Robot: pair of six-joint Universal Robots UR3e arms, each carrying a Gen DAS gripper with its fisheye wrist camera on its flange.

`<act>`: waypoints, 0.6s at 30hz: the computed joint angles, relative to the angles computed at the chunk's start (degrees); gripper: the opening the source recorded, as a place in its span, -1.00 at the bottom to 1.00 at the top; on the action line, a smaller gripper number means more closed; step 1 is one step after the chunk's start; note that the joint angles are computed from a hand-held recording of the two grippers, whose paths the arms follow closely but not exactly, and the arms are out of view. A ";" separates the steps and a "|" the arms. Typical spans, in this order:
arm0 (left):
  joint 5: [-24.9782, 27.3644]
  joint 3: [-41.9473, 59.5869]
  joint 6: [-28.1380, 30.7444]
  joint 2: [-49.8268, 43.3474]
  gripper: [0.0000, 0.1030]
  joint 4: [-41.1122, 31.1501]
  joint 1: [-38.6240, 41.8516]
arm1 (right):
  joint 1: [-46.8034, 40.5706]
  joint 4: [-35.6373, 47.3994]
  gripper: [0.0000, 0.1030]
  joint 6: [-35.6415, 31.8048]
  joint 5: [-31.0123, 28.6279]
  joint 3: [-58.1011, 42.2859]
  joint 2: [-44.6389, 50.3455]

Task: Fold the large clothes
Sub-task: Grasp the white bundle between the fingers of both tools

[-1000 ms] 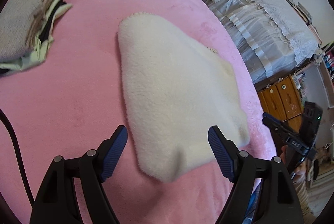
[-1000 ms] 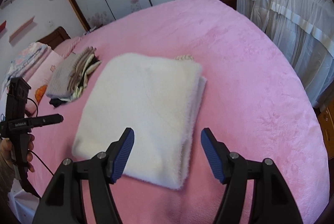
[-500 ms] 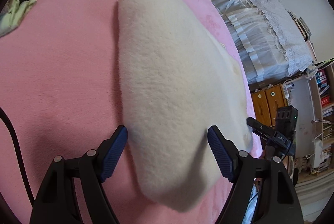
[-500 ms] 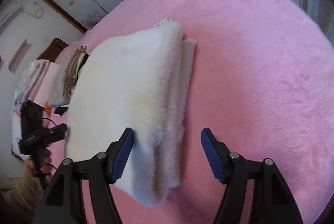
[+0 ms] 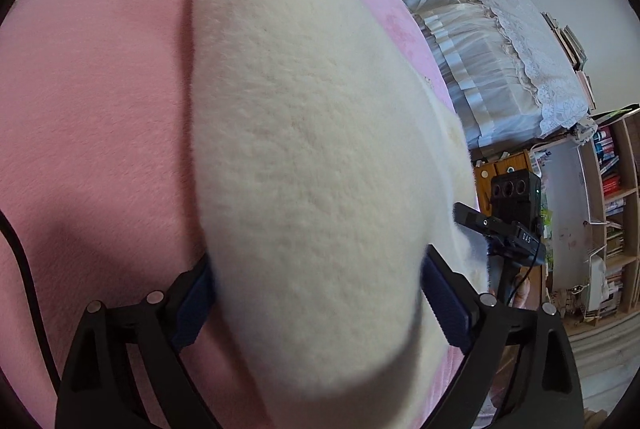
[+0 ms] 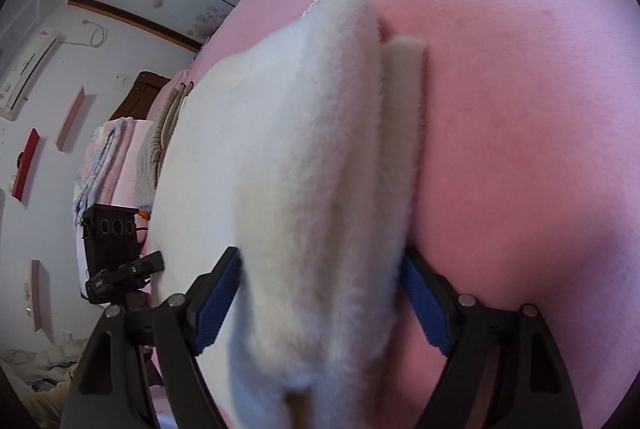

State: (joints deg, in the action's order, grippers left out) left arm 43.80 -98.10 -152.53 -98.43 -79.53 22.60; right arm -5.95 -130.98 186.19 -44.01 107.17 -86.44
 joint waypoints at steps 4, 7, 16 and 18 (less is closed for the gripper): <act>-0.81 1.34 1.37 -2.71 0.92 -0.35 -0.72 | 0.85 -0.78 0.58 -0.26 1.24 -2.60 3.34; -0.84 1.63 1.47 -3.30 0.92 0.15 -1.24 | 1.45 -2.39 0.55 0.17 0.53 -2.62 3.71; 2.86 0.08 -6.12 -0.38 0.59 6.84 -3.60 | 3.07 -5.56 0.06 2.62 -2.68 -0.75 0.33; 4.11 -0.60 -6.69 0.83 0.47 8.36 -3.75 | 4.02 -6.55 -0.04 4.11 -4.26 -0.84 -0.41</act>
